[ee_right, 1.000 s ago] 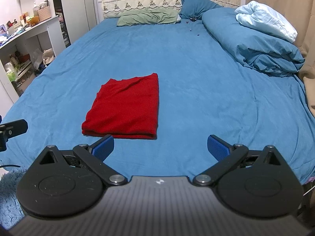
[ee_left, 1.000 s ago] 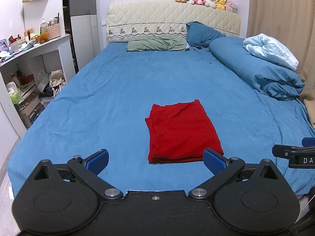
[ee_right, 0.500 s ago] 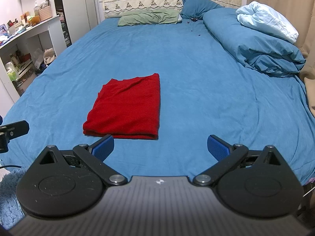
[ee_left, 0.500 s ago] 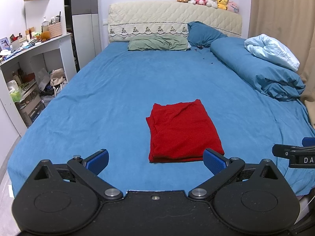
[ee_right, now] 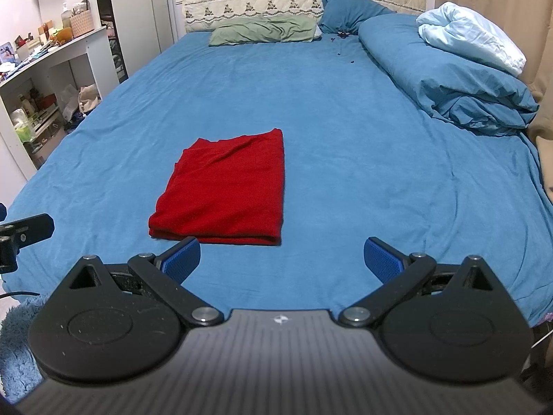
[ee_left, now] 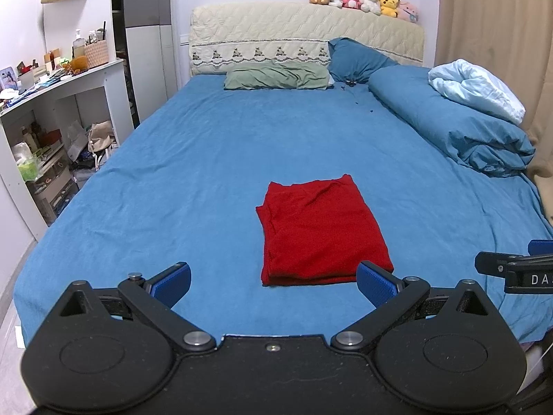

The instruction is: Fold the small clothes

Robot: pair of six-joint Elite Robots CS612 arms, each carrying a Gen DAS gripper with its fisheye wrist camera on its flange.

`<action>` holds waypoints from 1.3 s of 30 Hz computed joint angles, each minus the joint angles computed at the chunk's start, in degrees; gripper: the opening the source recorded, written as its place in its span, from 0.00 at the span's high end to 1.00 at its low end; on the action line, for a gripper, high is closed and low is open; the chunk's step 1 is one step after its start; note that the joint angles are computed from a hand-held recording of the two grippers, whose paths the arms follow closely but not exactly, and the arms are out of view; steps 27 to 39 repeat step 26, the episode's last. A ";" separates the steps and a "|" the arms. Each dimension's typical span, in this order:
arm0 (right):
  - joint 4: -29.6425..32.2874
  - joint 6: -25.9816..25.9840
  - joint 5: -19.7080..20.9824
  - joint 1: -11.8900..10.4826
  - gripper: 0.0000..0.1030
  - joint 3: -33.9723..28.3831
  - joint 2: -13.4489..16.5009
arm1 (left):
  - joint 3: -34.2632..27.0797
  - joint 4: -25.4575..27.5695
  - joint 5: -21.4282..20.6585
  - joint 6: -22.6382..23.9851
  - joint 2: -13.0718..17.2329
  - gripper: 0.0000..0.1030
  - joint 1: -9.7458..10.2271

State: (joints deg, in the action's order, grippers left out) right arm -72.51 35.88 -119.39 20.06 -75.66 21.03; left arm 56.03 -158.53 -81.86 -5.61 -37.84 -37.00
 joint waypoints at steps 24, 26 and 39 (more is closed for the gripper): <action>-0.43 -0.25 0.07 0.01 0.00 0.03 0.08 | 0.96 -2.13 -0.20 -0.18 -0.15 0.00 -0.02; -0.45 -0.25 0.07 0.01 0.00 0.03 0.08 | 1.07 -2.33 -0.22 0.02 -0.19 0.00 0.01; -0.45 -0.25 0.07 0.01 0.00 0.03 0.08 | 1.07 -2.33 -0.22 0.02 -0.19 0.00 0.01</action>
